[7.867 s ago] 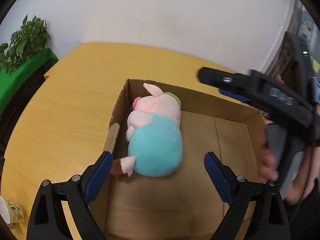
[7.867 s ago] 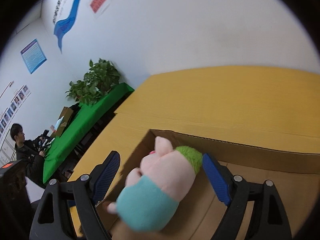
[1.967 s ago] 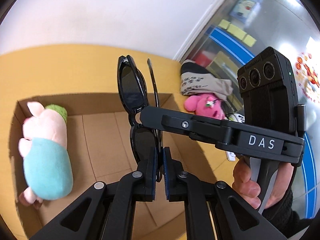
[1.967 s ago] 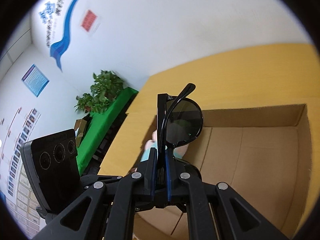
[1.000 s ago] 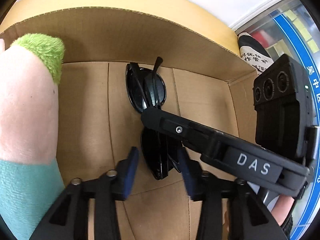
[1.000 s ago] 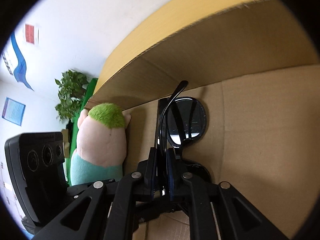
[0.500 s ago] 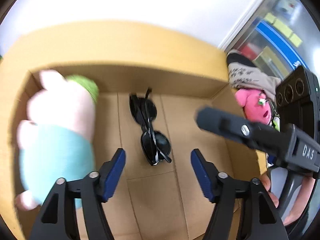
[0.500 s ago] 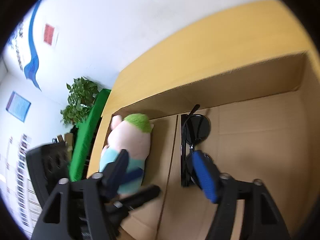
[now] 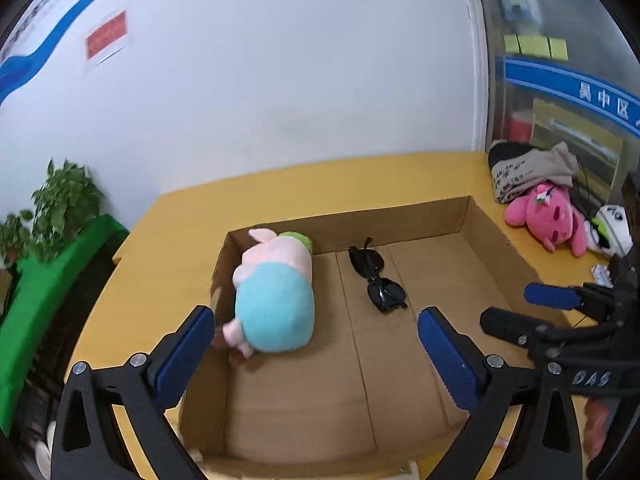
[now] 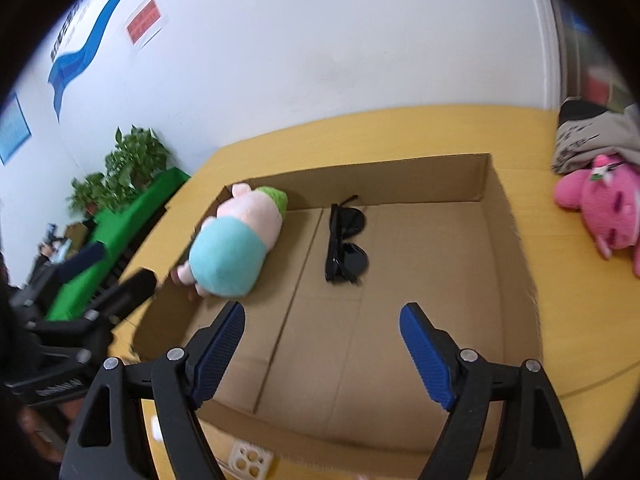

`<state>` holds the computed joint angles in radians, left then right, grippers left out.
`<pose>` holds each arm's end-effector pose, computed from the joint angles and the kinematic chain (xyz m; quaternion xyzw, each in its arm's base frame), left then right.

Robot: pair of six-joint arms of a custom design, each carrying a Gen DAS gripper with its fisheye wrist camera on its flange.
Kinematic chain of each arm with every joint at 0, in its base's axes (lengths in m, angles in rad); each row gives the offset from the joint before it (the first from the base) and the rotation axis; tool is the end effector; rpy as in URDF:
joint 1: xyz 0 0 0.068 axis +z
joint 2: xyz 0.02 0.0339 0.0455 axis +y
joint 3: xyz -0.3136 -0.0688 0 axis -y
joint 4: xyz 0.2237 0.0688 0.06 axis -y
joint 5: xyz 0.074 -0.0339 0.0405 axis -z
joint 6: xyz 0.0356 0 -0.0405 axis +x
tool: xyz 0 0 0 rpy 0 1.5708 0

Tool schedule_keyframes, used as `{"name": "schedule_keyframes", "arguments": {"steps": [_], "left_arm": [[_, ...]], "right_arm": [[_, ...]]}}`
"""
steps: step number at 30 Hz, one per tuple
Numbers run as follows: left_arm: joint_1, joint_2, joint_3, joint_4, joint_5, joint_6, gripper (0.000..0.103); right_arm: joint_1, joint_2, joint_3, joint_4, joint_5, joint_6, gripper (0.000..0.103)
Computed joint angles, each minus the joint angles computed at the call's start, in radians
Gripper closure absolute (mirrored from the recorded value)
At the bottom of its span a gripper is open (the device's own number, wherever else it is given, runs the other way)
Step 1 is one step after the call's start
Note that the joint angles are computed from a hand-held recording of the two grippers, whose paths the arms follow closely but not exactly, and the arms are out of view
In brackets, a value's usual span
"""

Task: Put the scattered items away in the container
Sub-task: 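Withdraw the left gripper from the box and move toward the pink pen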

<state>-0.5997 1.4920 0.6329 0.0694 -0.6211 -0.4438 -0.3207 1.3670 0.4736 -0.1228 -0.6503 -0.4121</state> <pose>0.2258 -0.1293 0.2228 -0.0474 0.8869 0.0643 0.4551 0.1941 -0.0418 0.1969 -0.1290 0.9065 0.1939 0.3523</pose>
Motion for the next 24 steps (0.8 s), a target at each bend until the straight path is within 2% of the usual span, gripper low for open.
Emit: {"name": "schedule_keyframes", "arguments": {"steps": [4, 9, 20, 24], "left_arm": [[-0.106, -0.05, -0.068, -0.015, -0.085, -0.107, 0.0], [-0.198, -0.077, -0.096, -0.039, -0.169, -0.179, 0.0], [-0.245, -0.068, -0.058, -0.15, -0.191, -0.32, 0.0], [-0.273, -0.059, -0.067, -0.133, -0.184, -0.328, 0.0]], "right_arm": [[-0.047, -0.149, -0.082, -0.028, 0.019, -0.065, 0.023], [-0.147, -0.269, -0.112, -0.118, -0.01, -0.192, 0.023], [-0.264, -0.251, -0.111, -0.204, -0.082, -0.347, 0.023], [-0.302, -0.253, -0.113, -0.222, -0.1, -0.389, 0.023]]}}
